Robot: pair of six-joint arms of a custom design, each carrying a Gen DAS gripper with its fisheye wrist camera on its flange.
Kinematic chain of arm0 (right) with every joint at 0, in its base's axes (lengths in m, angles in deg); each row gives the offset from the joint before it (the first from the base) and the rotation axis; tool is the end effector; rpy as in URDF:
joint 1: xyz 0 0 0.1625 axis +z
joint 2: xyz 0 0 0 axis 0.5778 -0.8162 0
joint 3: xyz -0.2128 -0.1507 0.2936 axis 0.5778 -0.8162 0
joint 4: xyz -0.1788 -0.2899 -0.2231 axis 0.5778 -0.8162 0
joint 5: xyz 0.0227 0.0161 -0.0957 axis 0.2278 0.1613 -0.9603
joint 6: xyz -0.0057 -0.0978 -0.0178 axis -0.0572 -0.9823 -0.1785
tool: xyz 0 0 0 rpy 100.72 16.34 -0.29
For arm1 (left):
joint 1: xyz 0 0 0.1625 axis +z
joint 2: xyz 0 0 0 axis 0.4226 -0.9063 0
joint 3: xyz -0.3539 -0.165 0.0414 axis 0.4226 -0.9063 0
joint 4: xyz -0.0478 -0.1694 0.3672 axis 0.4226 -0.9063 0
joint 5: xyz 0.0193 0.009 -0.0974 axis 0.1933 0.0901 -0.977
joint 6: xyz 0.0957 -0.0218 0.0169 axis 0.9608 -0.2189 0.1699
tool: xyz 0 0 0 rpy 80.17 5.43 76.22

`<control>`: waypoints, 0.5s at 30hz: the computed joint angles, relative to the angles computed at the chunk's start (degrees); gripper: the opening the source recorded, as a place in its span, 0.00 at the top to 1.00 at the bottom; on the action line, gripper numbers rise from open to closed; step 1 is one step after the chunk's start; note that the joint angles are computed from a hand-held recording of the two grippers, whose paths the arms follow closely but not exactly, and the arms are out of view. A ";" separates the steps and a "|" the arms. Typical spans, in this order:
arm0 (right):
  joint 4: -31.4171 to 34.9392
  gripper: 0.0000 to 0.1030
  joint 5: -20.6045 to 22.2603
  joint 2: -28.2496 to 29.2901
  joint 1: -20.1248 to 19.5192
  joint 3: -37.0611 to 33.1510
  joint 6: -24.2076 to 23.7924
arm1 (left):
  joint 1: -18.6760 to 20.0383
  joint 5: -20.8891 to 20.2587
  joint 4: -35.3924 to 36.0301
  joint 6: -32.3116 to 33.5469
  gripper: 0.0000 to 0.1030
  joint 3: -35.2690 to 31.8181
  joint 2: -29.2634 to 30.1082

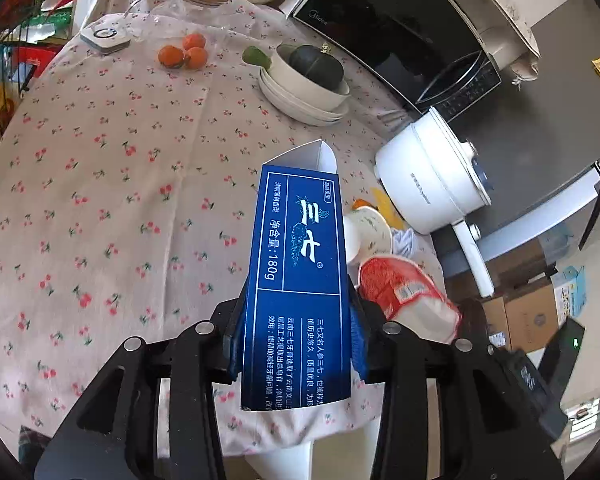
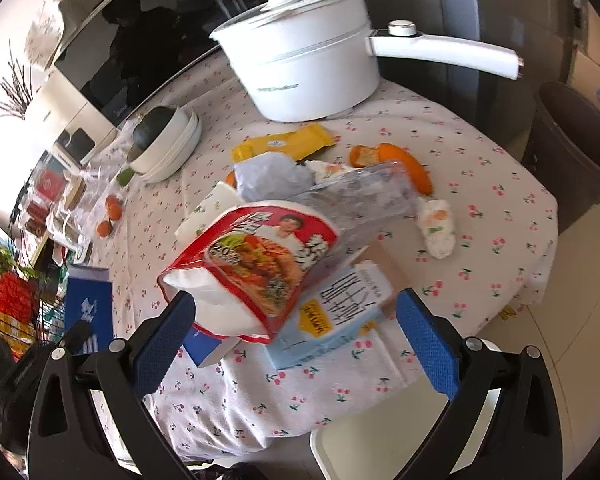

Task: Collect trash
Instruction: 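Lift the toothpaste box with the left gripper while the right grasps the light blue milk carton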

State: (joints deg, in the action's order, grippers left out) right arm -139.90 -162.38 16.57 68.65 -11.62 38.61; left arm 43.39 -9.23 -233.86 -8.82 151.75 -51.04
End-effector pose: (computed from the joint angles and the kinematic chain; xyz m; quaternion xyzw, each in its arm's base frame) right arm 0.2591 -0.7130 0.0946 -0.0328 -0.9318 0.2883 0.2181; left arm -0.0844 -0.7018 0.2866 -0.0662 0.9353 -0.3258 0.1209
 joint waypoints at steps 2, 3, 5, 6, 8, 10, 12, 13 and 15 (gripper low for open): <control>0.33 0.05 -0.24 0.51 -0.04 -0.48 0.98 | -0.01 -0.71 0.85 0.07 0.63 0.34 -0.50; 0.32 0.05 -0.22 0.63 -0.09 -0.52 1.28 | 0.07 -1.17 0.87 0.21 0.63 0.63 -0.79; 0.59 0.05 0.23 0.99 -0.26 -0.88 2.10 | 0.31 -1.73 1.11 0.51 0.63 0.97 -1.23; 0.91 0.05 0.99 1.03 -0.45 -0.97 2.79 | 0.45 -2.15 1.12 0.52 0.63 0.91 -1.28; 1.73 0.05 3.21 0.85 -1.14 -1.00 5.12 | 0.68 -3.06 1.16 0.32 0.62 0.93 -1.46; 2.13 0.05 4.75 0.88 -1.77 -1.18 6.79 | 0.89 -3.67 1.35 0.26 0.62 0.75 -1.52; 2.52 0.05 5.01 1.26 -1.90 -1.61 7.26 | 1.09 -3.94 1.66 0.17 0.62 0.58 -1.56; 3.42 0.05 4.66 1.67 -1.86 -2.22 7.55 | 1.25 -4.12 1.85 -0.01 0.62 0.49 -1.59; 4.44 0.05 4.34 2.39 -1.73 -3.10 7.26 | 1.54 -4.63 2.09 -0.20 0.62 0.51 -1.71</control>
State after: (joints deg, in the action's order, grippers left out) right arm -135.46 -158.04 18.96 66.92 -14.72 45.87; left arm 44.93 -13.86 -231.77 -9.02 152.26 -52.75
